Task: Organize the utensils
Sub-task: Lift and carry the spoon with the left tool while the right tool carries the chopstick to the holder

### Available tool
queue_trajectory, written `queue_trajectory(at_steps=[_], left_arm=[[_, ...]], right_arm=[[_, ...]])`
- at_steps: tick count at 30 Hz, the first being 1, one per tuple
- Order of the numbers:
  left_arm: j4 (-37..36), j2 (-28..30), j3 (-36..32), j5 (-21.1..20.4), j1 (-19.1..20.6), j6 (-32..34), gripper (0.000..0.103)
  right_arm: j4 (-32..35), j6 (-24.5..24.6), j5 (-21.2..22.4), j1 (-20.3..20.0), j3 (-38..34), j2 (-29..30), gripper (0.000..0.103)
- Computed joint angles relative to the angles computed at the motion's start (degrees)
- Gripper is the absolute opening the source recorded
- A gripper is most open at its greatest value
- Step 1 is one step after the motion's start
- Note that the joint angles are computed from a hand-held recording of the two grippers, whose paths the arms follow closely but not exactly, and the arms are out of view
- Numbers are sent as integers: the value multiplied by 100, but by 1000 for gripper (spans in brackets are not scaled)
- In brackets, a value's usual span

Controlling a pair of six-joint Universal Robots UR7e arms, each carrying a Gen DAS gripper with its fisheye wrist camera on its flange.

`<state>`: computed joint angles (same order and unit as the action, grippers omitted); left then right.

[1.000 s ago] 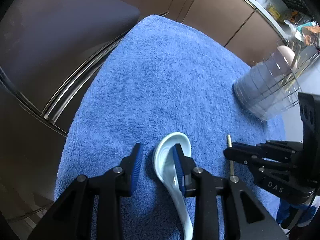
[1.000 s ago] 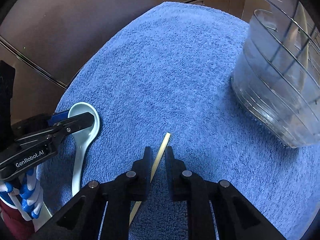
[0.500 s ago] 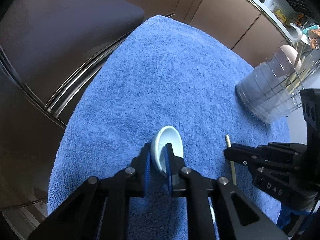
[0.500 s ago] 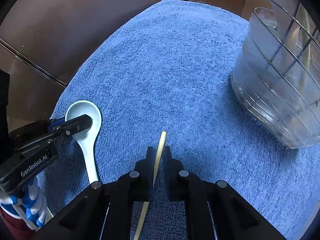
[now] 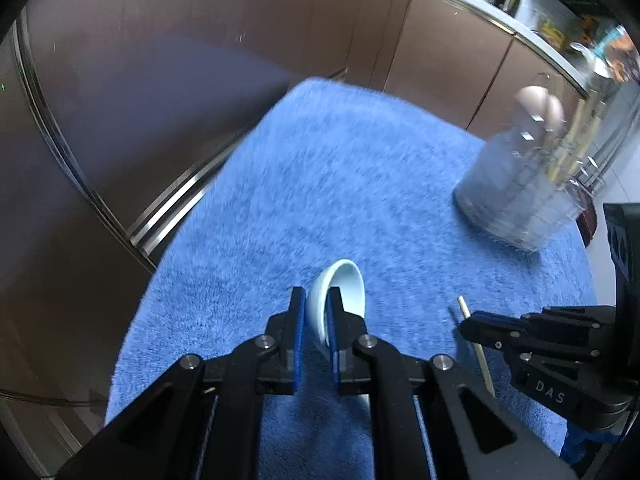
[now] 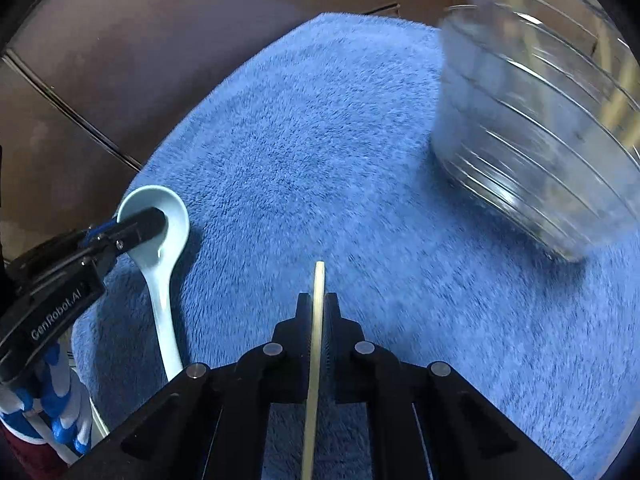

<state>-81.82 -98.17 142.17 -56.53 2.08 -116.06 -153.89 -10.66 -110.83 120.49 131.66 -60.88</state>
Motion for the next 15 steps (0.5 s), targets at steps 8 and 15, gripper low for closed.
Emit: queue_trajectory(at_steps=[8,15], left_arm=[[251,1198,-648,252,-516,-60,9],[506,1995,-1154,452,-759,3,9]], right_arm=[[-796,-732,694,-286,993,-1226,6],[-1061,-1046,1216,-778,1659,-2451,6]])
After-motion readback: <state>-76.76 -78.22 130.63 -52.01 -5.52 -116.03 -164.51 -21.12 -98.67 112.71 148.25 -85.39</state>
